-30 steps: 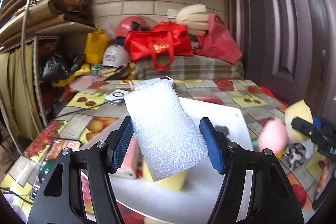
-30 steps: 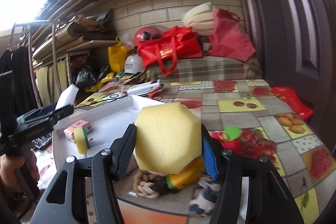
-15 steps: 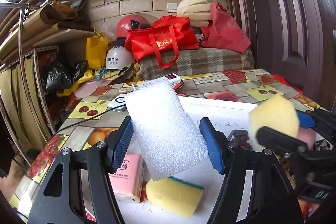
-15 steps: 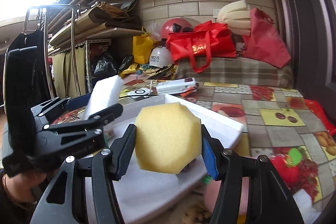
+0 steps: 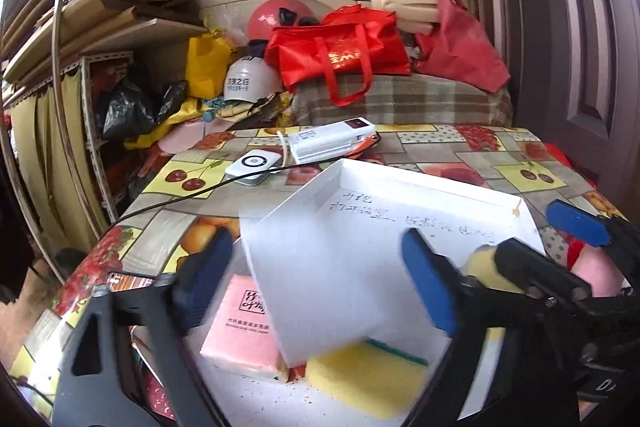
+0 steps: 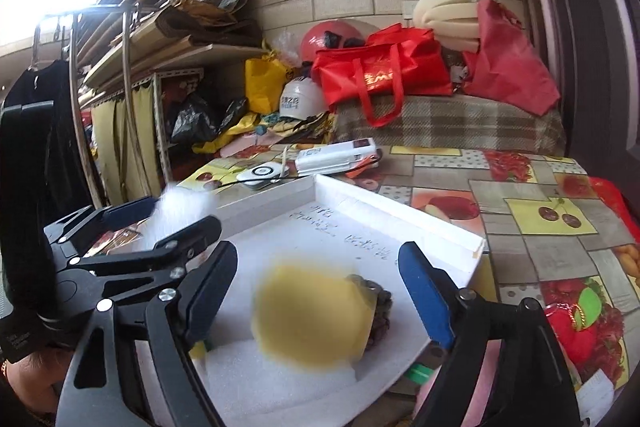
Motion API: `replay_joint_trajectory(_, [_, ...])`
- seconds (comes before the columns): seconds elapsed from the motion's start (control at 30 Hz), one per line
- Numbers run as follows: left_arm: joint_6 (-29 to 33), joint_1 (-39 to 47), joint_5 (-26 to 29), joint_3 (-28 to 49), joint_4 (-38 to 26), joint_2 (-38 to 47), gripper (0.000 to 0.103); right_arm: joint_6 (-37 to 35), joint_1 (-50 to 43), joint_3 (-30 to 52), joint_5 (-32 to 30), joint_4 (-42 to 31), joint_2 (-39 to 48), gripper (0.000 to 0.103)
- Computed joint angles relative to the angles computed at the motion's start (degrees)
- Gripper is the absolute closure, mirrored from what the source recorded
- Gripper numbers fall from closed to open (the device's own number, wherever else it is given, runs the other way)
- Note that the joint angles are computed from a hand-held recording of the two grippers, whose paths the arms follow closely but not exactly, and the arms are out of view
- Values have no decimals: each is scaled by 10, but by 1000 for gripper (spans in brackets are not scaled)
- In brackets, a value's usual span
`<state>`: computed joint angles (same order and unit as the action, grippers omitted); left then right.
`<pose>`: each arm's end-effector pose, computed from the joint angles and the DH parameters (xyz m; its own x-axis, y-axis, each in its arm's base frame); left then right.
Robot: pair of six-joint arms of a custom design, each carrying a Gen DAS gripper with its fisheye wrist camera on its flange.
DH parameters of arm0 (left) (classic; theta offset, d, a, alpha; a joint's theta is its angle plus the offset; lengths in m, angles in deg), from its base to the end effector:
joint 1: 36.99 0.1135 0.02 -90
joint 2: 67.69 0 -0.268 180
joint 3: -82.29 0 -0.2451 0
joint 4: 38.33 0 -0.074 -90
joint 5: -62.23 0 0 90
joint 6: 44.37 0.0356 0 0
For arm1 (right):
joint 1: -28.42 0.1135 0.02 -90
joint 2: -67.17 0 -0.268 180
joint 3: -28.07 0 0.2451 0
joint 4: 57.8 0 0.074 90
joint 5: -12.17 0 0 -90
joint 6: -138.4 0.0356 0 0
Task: Organize soft objects
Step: 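Lower the foam block into the white box with the left gripper while the right drops the sponge ball in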
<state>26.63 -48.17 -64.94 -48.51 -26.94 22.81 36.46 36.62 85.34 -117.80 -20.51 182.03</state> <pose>0.2938 -0.0361 0.1687 -0.3456 -0.1961 -0.9177 -0.4990 0.8666 0.0026 0.3521 0.0738 0.1146 -0.1900 -0.1876 -0.9637 -0.7614 0.6478 0.0240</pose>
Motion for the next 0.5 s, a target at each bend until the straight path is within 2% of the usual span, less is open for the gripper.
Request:
replay_joint_trajectory(0.27, [4, -11, -24, -28, 44, -14, 7, 11, -1, -21, 0, 50, 1, 17])
replay_joint_trajectory(0.5, [4, -14, -31, -31, 50, -17, 7, 11, -1, -19, -1, 51, 2, 14])
